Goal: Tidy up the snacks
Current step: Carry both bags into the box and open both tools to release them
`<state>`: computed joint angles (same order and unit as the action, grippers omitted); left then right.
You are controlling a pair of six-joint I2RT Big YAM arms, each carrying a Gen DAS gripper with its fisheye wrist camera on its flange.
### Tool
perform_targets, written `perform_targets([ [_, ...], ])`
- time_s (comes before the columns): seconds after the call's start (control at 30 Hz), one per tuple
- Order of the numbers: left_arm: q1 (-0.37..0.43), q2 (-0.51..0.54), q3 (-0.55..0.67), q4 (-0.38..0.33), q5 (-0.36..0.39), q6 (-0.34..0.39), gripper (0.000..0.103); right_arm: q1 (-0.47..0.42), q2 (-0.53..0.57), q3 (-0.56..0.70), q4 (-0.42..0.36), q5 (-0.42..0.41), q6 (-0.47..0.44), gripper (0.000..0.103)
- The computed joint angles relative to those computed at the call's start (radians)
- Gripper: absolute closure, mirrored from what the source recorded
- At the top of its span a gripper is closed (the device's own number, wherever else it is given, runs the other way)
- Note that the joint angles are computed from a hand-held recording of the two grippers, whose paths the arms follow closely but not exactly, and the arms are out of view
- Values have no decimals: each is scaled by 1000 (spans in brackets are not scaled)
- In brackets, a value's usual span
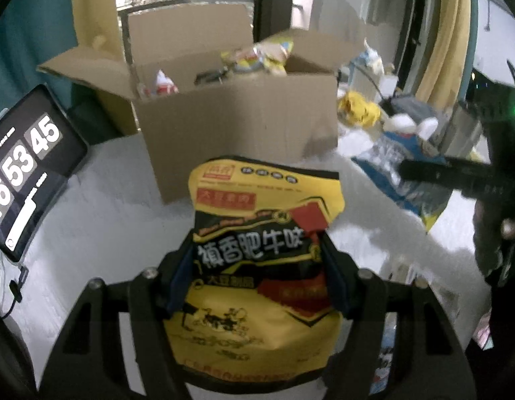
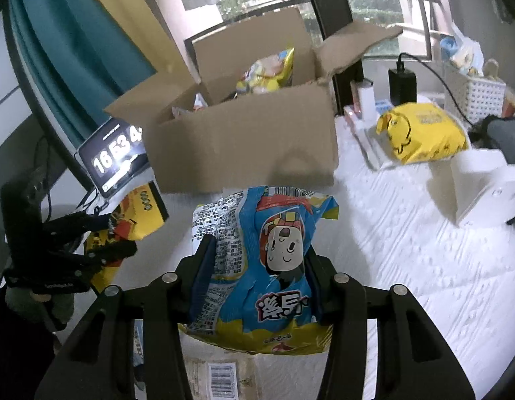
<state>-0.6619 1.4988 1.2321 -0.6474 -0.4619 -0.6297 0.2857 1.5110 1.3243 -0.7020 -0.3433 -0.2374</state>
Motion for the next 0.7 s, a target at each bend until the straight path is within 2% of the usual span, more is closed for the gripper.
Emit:
perform_targets([
  [0.4,46,-19,57,39,-31,63,34,11,38,81,3,1,6,52],
  [0.7,102,-22,98,99,-57,114,34,26,81,169,5,6,9,52],
])
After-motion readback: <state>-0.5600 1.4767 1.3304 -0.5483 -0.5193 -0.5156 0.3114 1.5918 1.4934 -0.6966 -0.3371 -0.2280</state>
